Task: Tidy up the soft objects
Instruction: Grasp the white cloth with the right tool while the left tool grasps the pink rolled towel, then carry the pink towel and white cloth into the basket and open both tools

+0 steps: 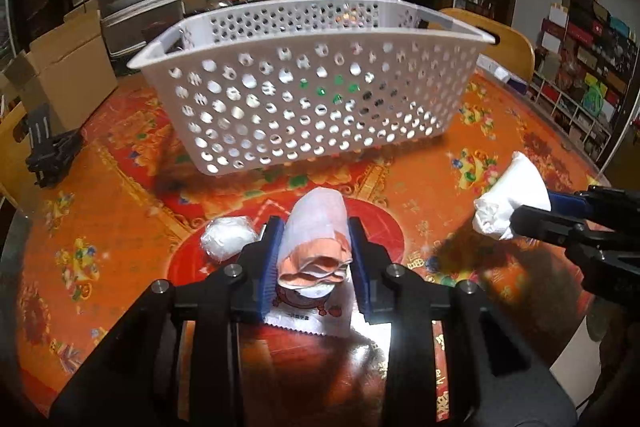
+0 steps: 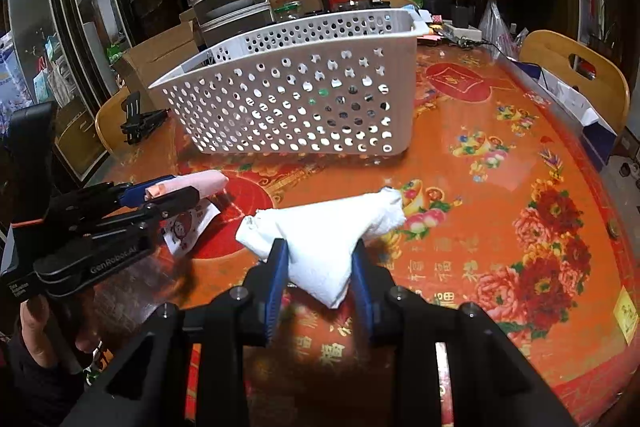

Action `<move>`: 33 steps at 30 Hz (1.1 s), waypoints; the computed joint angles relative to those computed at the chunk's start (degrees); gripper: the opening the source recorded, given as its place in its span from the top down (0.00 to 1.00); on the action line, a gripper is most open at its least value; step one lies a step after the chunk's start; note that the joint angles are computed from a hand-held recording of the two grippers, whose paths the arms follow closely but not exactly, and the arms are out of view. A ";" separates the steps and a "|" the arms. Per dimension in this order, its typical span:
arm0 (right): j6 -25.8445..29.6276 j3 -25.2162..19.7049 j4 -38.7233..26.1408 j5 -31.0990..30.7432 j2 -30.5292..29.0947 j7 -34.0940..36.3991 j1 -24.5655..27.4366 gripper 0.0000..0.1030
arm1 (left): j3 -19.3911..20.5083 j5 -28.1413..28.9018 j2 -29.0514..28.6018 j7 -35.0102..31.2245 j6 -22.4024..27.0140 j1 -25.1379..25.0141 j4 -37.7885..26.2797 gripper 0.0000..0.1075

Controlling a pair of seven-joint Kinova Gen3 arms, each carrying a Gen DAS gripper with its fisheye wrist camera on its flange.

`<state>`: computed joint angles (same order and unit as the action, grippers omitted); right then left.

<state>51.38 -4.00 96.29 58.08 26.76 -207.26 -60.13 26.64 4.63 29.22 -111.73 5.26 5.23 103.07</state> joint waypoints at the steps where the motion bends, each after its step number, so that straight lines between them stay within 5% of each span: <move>1: 0.23 0.02 -0.10 0.04 -0.09 0.08 -0.08 0.71 | 0.87 0.08 -0.39 -0.14 -0.71 -0.93 0.65 0.73; 23: 6.95 -1.08 -4.47 0.65 -1.30 5.26 -1.14 0.71 | 16.14 -3.11 -7.46 3.30 -4.84 -17.09 7.26 0.73; 33: 13.11 -0.85 -9.44 0.08 -1.13 11.16 -1.64 0.71 | 23.72 -3.27 -10.00 3.32 -3.04 -23.98 6.39 0.73</move>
